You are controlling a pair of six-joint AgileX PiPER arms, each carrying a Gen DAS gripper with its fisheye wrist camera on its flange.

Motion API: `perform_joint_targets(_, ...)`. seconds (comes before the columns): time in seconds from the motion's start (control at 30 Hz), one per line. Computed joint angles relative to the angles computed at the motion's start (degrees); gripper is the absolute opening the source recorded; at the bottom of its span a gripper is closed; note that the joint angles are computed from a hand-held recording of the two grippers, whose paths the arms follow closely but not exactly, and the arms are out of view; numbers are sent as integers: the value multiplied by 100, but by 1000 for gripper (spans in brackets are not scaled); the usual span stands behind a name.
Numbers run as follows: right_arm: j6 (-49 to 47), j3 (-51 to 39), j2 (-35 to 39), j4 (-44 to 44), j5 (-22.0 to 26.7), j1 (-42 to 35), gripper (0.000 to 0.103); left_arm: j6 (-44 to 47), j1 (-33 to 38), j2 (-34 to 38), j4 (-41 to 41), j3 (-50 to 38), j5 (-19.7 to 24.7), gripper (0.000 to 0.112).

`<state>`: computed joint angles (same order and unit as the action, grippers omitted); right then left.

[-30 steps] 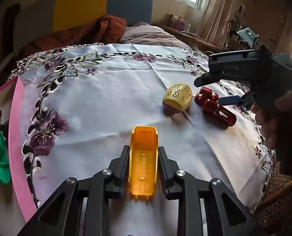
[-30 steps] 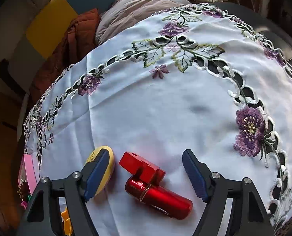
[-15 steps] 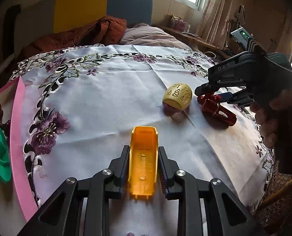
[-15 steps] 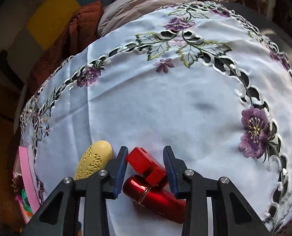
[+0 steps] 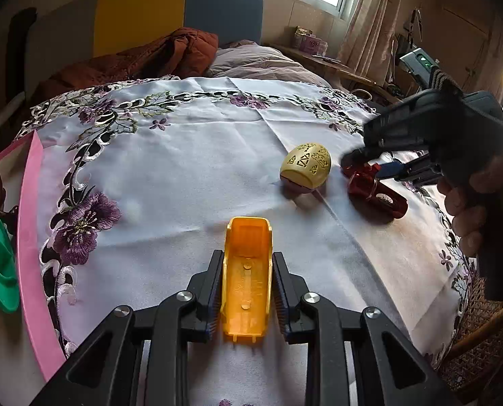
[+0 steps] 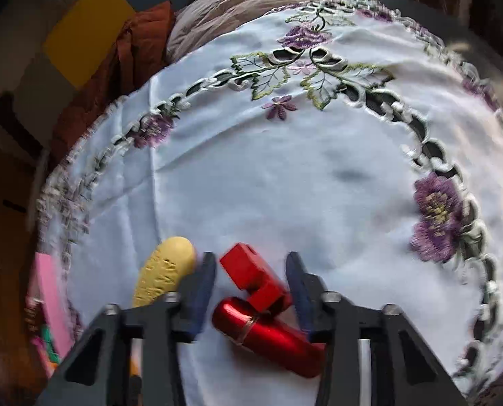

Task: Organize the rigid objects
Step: 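Grasp the small red block beside the red tube with the right tool, then carry the orange scoop into the tray and open the left tool while the right tool holds the red block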

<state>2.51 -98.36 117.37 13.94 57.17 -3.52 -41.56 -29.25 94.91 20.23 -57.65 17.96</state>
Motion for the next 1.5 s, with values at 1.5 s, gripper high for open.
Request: perform_joint_targets(1.5,86,374,-154,-1802,-613,740,16,-379,591,-2887,-55,869,1536,26)
